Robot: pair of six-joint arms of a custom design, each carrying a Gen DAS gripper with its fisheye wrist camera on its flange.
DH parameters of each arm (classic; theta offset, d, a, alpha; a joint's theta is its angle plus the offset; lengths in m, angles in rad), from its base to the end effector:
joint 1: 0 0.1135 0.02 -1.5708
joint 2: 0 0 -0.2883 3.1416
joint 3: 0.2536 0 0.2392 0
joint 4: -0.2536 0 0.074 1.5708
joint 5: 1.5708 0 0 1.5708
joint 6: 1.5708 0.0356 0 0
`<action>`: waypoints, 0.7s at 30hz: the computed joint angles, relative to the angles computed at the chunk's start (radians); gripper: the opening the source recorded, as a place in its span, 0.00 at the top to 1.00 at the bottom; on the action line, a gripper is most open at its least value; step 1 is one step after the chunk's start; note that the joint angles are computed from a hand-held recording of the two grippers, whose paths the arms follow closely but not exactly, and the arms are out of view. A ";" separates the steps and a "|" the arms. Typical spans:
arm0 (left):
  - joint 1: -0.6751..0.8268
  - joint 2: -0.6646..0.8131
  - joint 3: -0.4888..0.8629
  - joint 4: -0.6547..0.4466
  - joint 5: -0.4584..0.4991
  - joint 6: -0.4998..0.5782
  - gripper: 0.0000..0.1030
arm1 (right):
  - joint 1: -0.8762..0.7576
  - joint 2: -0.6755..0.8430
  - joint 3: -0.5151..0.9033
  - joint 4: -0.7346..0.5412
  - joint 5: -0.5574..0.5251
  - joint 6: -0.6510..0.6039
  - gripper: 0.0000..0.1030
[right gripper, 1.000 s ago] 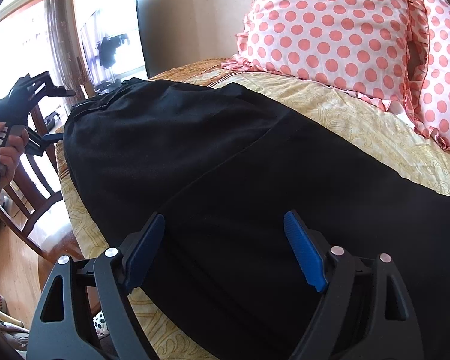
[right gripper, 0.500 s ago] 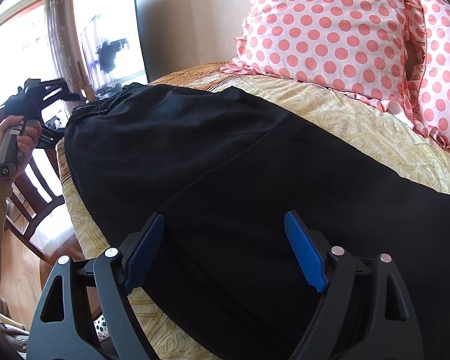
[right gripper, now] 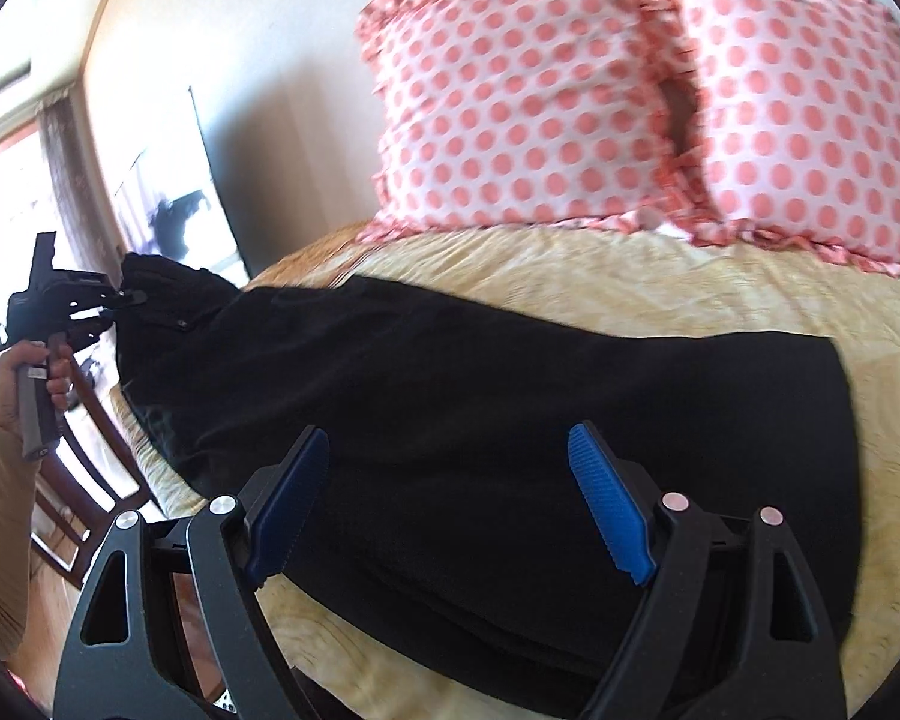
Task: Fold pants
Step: 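Grasp the pants leg end with the left gripper and lift it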
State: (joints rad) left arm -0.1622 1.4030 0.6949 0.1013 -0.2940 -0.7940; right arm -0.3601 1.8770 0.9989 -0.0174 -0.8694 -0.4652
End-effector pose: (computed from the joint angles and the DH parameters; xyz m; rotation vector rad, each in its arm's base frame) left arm 0.2736 -0.0343 0.2311 -0.8266 1.9928 -0.2350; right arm 0.3480 -0.1020 0.1728 -0.4588 2.1096 0.6063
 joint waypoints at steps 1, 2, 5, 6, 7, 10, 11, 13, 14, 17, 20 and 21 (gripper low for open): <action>-0.046 0.010 0.041 -0.019 -0.013 0.018 0.91 | -0.033 0.002 0.004 0.002 -0.014 0.013 0.19; -0.103 0.030 0.097 -0.042 -0.026 0.042 0.91 | -0.053 0.007 0.011 -0.001 -0.023 0.019 0.19; -0.245 0.114 0.265 -0.080 -0.030 0.114 0.91 | -0.135 0.029 0.032 0.004 -0.038 0.045 0.19; -0.290 0.153 0.327 -0.092 -0.026 0.139 0.91 | -0.154 0.038 0.040 0.006 -0.038 0.054 0.19; -0.332 0.190 0.384 -0.103 -0.024 0.162 0.91 | -0.180 0.048 0.050 0.002 -0.041 0.063 0.19; -0.448 0.329 0.560 -0.112 -0.011 0.232 0.91 | -0.232 0.074 0.077 -0.012 -0.045 0.081 0.19; -0.488 0.395 0.634 -0.114 0.010 0.253 0.91 | -0.251 0.080 0.080 -0.012 -0.044 0.084 0.19; -0.529 0.499 0.730 -0.117 0.063 0.261 0.91 | -0.280 0.086 0.078 -0.005 -0.036 0.084 0.19; -0.557 0.583 0.805 -0.140 0.103 0.255 0.91 | -0.293 0.087 0.077 -0.008 -0.035 0.080 0.19; -0.601 0.806 1.018 -0.284 0.213 0.258 0.91 | -0.322 0.107 0.089 -0.014 -0.023 0.079 0.19; -0.620 0.929 1.108 -0.339 0.277 0.250 0.91 | -0.348 0.130 0.112 -0.028 -0.011 0.076 0.19; -0.627 0.924 1.100 -0.332 0.254 0.260 0.91 | -0.355 0.136 0.119 -0.030 -0.008 0.076 0.19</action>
State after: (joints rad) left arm -0.7891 2.3274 1.7949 -0.2305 -0.0397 -0.5336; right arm -0.7147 2.0127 1.1180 -0.0472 -0.8769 -0.3895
